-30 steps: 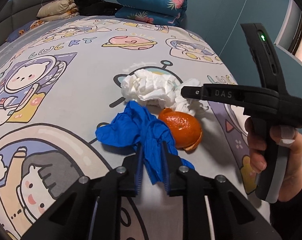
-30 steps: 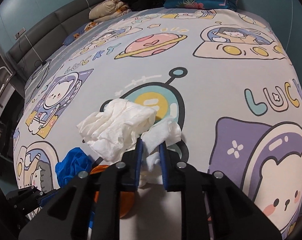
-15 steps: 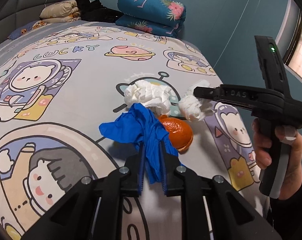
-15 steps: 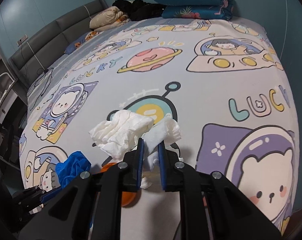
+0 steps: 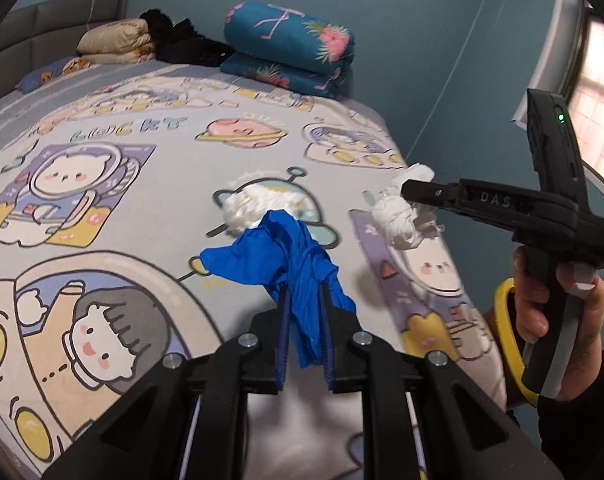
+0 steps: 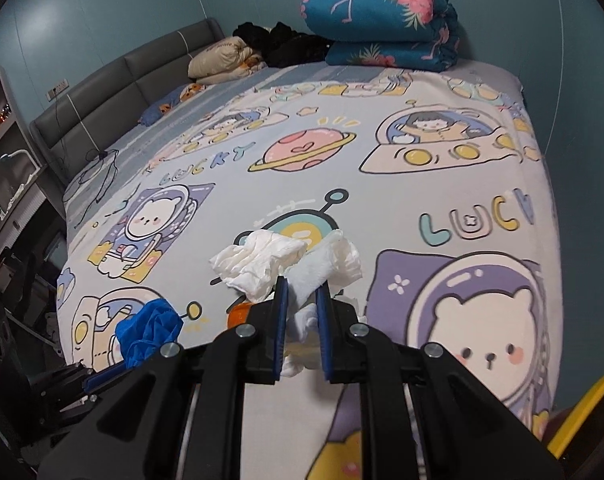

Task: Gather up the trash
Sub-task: 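Carry the blue glove and white tissue over the bin with both tools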

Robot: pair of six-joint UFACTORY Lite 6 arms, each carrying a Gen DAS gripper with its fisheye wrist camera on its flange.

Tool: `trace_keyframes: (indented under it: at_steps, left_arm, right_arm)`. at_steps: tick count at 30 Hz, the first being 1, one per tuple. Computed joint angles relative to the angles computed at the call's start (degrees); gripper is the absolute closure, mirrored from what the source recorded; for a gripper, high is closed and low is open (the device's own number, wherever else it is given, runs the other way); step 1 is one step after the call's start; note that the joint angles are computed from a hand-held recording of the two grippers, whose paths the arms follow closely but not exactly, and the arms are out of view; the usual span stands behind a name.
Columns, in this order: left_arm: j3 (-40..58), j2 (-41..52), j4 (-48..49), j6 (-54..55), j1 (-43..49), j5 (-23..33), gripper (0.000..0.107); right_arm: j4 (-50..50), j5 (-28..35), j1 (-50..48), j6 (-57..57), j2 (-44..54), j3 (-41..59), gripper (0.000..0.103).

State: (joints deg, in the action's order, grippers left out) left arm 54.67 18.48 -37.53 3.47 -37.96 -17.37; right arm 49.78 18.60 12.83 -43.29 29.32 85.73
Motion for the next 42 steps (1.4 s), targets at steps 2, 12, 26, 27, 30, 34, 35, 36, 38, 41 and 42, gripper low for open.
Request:
trace_keyframes:
  at_steps: [2, 12, 26, 27, 30, 34, 35, 36, 38, 41, 42]
  left_arm:
    - [-0.2, -1.9, -6.6, 6.1, -1.8, -0.1, 0.094]
    - [3.6, -8.5, -38.9, 37.5, -12.6, -2.8, 0.094]
    - [18.0, -3.7, -56.0, 59.1, -21.4, -6.8, 0.094]
    - [19.4, -2.9, -57.0, 60.6, -21.9, -7.0, 0.094]
    - [25.2, 0.9, -60.5, 66.0, -23.3, -7.4, 0.094]
    - [32.3, 5.6, -65.2, 72.6, -24.7, -7.2, 0.094]
    - [34.2, 6.8, -66.7, 74.4, -24.9, -7.1, 0.094]
    - [36.0, 8.1, -67.9, 76.2, -24.9, -6.9, 0.094]
    - [41.1, 11.4, -71.8, 81.1, -25.4, -6.8, 0.094]
    - [48.6, 16.4, -77.9, 88.7, -26.0, -7.0, 0.094]
    - [51.0, 18.0, -79.9, 91.2, -26.2, -7.2, 0.094]
  right_arm:
    - [2.7, 0.0, -1.1, -3.3, -3.9, -3.9, 0.090]
    - [10.8, 2.2, -8.0, -13.4, -19.7, -17.5, 0.090]
    - [16.4, 10.2, -22.8, -23.6, -33.5, -28.1, 0.090]
    - [16.7, 11.1, -24.4, -24.3, -34.2, -28.7, 0.090]
    - [17.5, 13.5, -28.7, -26.5, -35.8, -29.9, 0.090]
    - [18.2, 16.6, -34.9, -29.1, -36.8, -30.7, 0.090]
    - [18.2, 16.9, -35.9, -29.4, -37.0, -30.7, 0.090]
    - [18.3, 17.4, -37.1, -29.9, -37.0, -30.6, 0.090]
    - [18.7, 18.4, -39.8, -31.2, -37.2, -30.9, 0.090]
    - [19.3, 20.1, -44.1, -33.1, -36.7, -30.7, 0.090]
    - [19.4, 20.6, -45.8, -33.9, -36.4, -30.6, 0.090]
